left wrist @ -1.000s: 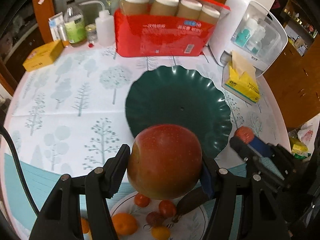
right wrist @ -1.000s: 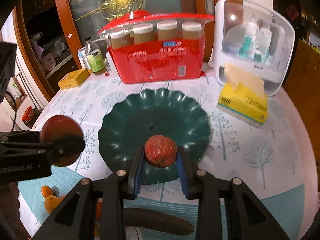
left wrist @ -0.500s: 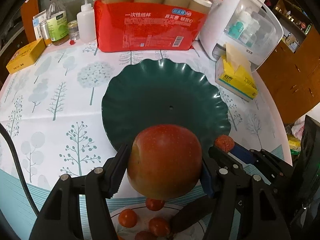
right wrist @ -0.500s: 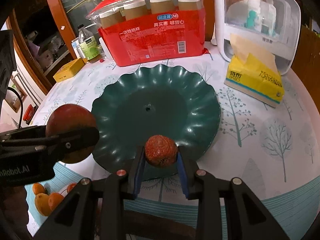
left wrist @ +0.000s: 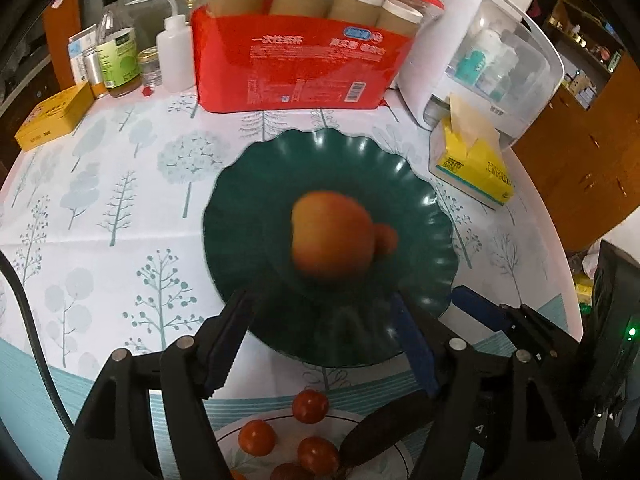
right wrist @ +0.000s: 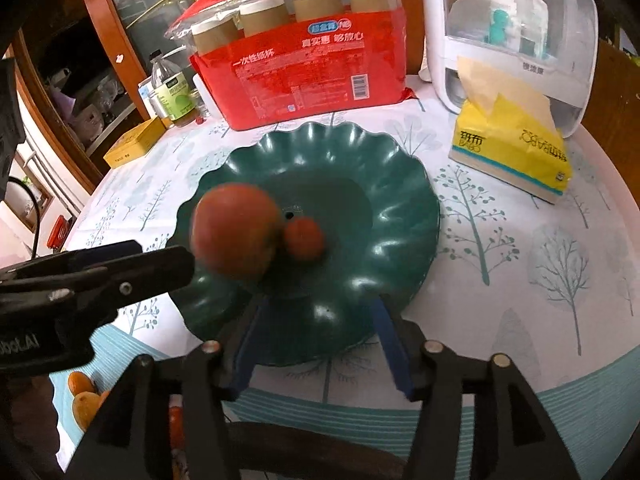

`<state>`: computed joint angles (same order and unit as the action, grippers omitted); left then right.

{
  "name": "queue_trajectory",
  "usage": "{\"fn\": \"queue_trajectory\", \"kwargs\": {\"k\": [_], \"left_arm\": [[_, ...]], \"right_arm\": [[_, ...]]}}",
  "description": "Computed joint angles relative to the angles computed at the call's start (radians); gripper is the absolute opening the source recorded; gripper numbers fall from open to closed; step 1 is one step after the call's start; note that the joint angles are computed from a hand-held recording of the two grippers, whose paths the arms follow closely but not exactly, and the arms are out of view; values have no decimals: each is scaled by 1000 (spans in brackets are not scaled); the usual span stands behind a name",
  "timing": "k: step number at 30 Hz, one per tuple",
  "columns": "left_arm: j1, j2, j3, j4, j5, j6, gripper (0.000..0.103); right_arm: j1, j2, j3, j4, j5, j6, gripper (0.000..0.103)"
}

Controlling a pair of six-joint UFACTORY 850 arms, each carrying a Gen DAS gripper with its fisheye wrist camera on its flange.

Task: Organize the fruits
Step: 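Carry apple and lychee onto the green plate and open both tools, then move both open tools back toward the fruit on the white plate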

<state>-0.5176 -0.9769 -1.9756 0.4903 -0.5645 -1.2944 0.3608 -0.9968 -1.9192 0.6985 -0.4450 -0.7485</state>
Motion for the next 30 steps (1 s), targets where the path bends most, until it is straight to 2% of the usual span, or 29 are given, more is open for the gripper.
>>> {"fn": "queue_trajectory", "kwargs": {"k": [4,12,16,24,30], "left_arm": [[-6,30,29,35,-20,-56,71],[-32,124,135,121,-45,-200,71],[-50,184,208,167,-25,-274,71],[-112,280,316,210,-93,-347,71],[-170,342,402,230,-139,-427,71]], "right_arm": [[-4,22,26,5,10,-1,57],[-10,122,154,113,43,-116,57],[-14,185,237,189,60,-198,57],[-31,305,404,324,65,-329,57],[-54,383,520,405,25,-381,57]]}}
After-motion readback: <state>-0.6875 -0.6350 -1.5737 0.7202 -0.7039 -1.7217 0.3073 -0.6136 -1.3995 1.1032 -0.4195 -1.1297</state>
